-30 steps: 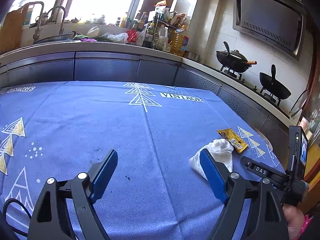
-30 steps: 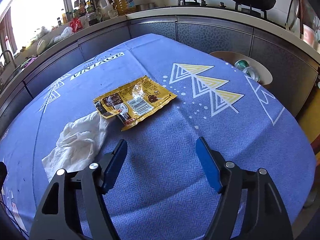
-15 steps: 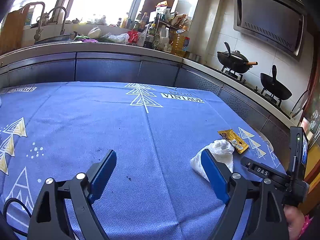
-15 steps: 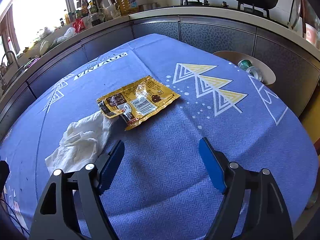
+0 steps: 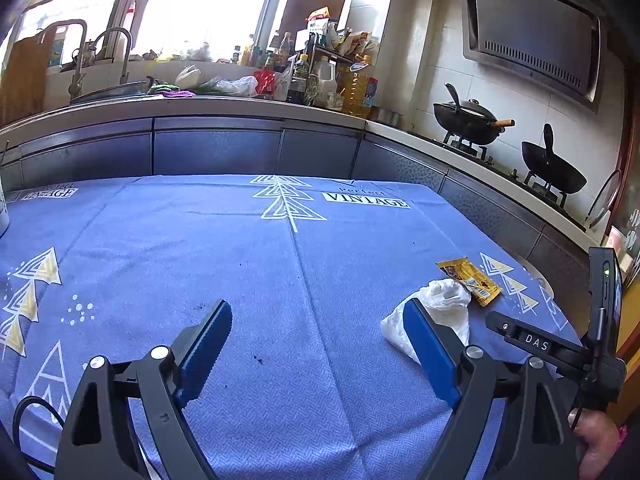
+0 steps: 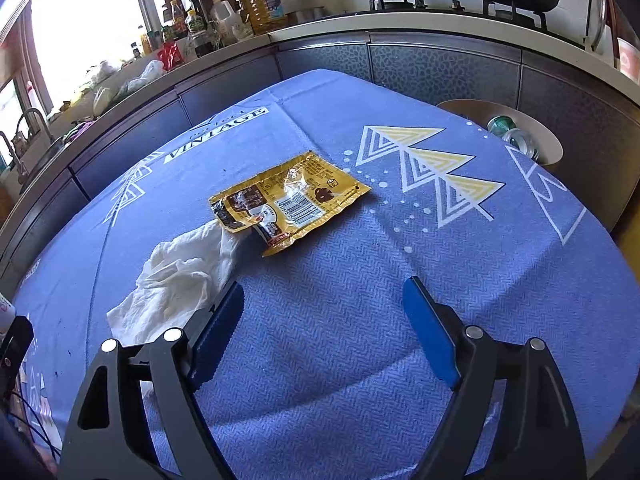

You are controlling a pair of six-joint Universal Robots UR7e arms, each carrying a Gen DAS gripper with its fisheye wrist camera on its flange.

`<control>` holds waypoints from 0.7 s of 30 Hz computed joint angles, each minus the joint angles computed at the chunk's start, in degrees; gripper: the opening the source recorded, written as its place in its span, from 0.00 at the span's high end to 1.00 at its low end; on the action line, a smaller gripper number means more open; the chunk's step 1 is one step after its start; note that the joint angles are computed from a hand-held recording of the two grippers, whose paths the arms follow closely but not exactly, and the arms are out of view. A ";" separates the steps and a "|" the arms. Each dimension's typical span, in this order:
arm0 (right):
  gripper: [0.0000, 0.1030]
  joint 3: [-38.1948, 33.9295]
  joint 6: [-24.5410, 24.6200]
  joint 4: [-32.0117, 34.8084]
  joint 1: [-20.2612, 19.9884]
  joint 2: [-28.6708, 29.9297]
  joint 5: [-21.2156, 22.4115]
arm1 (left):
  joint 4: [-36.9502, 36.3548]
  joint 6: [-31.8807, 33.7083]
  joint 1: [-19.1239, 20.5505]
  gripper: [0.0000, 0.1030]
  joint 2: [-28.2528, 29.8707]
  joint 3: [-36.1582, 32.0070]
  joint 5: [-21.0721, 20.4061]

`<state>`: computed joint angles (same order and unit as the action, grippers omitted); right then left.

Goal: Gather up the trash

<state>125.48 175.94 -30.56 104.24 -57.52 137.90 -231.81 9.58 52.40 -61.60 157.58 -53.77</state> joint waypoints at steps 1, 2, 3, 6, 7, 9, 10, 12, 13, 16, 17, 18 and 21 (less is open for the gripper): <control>0.22 0.12 -0.02 0.09 0.17 0.05 -0.06 | 0.00 -0.01 -0.01 0.15 0.00 -0.01 0.08; 0.22 0.17 -0.14 0.14 0.21 0.10 -0.19 | 0.10 -0.02 0.02 0.15 -0.05 -0.05 0.16; 0.21 0.31 -0.15 0.20 0.36 0.16 -0.30 | 0.10 -0.03 0.01 0.15 -0.06 -0.06 0.24; 0.20 0.81 -0.04 0.14 0.61 0.17 -0.79 | -0.25 0.00 -0.10 0.15 0.10 0.03 0.48; 0.20 1.10 -0.05 0.00 0.51 -0.02 -1.24 | -0.42 0.08 -0.13 0.15 0.15 0.06 0.59; 0.19 1.50 0.05 -0.17 0.25 -0.41 -2.07 | -0.88 0.08 -0.44 0.15 0.58 0.09 0.97; 0.19 1.61 0.10 -0.19 0.17 -0.55 -2.36 | -1.00 0.12 -0.51 0.14 0.63 0.13 1.08; 0.16 1.76 0.04 -0.18 -0.03 -0.76 -3.02 | -1.12 0.13 -0.57 0.14 0.71 0.17 1.16; 0.15 1.76 -0.10 0.03 -0.09 -0.74 -3.40 | -1.07 0.05 -0.60 0.14 0.72 0.15 1.24; 0.10 1.43 -0.40 0.62 -0.11 -0.58 -3.78 | -1.36 -0.25 -0.70 0.14 0.83 0.23 1.68; 0.10 1.34 -0.47 0.78 -0.13 -0.56 -3.92 | -1.40 -0.40 -0.80 0.14 0.90 0.26 1.84; 0.09 1.42 -0.45 0.68 -0.19 -0.62 -4.14 | -1.42 -0.44 -0.85 0.14 0.93 0.26 1.98; 0.07 1.90 -0.47 0.43 -0.66 -1.15 -5.52 | -2.02 -0.51 -1.38 0.14 1.44 0.52 2.69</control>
<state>127.38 175.47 -30.14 103.58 -58.67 132.38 -233.83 9.07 51.01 -60.16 158.11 -51.08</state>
